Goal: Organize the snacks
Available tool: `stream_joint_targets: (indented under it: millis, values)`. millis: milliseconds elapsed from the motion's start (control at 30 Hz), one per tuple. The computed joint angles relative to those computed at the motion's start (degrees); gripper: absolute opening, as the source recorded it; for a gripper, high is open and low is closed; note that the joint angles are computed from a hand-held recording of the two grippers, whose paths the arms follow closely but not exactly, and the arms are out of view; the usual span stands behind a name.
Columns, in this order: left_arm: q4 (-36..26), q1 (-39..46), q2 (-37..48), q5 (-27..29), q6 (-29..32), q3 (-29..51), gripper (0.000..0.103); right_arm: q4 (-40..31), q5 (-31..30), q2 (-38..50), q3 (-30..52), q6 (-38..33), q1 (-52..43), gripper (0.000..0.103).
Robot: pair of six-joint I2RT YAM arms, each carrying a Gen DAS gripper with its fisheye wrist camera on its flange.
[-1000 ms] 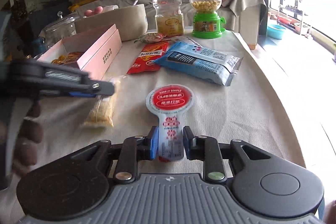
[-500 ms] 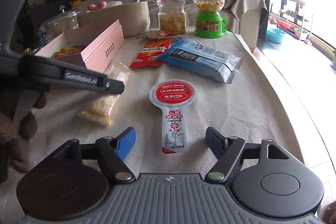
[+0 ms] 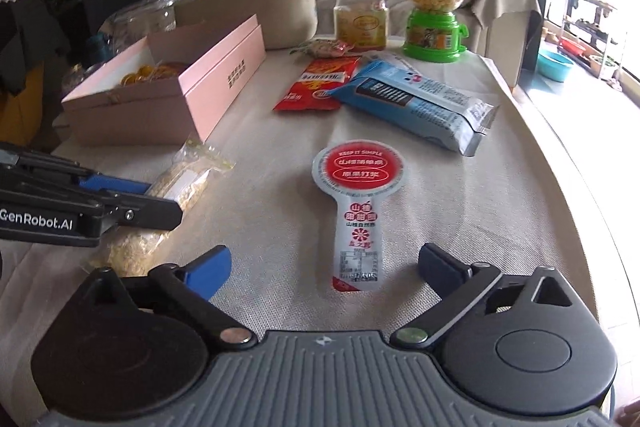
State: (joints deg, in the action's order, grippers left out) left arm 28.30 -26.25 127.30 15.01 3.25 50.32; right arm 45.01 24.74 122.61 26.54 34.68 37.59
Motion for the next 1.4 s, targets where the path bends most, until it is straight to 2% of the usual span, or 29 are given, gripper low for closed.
stream_joint_targets:
  millis: [267,400,467,533,600,667,800,867,1033,1100,1233,1400]
  values:
    - [-1.5,0.4,0.9,1.3,-1.0,1.4,0.038,-2.8,-0.9,-0.8,0.7,-1.6,-0.2,0.103]
    - [-1.0,-0.5,1.0,0.0,-0.8,1.2,0.039,-10.2,-4.7,-4.5,1.9,-1.3,-1.8,0.103]
    - [-0.7,-0.6,1.0,-0.3,-0.8,1.1,0.039,-11.0,-5.6,-4.8,2.1,-1.1,-2.3,0.103]
    - [-0.7,-0.5,1.1,0.1,-1.0,1.1,0.039,-9.2,-3.8,-3.5,1.8,-2.9,-1.0,0.103]
    - [-0.8,-0.2,1.2,0.7,-1.1,1.2,0.039,-2.0,-1.2,-0.9,-0.4,-3.5,0.6,0.103]
    - [-1.1,-0.1,1.2,1.0,-1.1,1.4,0.039,-2.2,-1.4,-1.7,-0.9,-3.1,0.4,0.103]
    - [-1.2,0.1,1.4,1.2,-0.9,1.6,0.039,-0.7,2.0,-2.8,-2.8,0.1,0.7,0.094]
    - [-1.0,0.2,1.4,1.4,-0.9,1.6,0.039,-1.9,4.8,-3.4,-2.8,0.6,0.7,0.094]
    - [-0.7,0.4,1.6,1.8,-0.9,1.5,0.039,-10.1,12.1,-4.2,-0.2,0.1,1.1,0.087]
    - [0.0,0.3,1.7,1.6,-1.1,1.1,0.039,-10.4,13.5,-4.7,-0.6,0.2,0.8,0.082]
    - [2.6,0.1,1.8,1.2,-1.2,-0.2,0.039,-5.5,10.9,-5.3,-2.0,-2.2,-0.3,0.076]
    - [3.2,0.4,1.9,1.9,-0.9,-0.6,0.039,-2.9,2.9,-2.5,2.1,-5.4,-5.3,0.076]
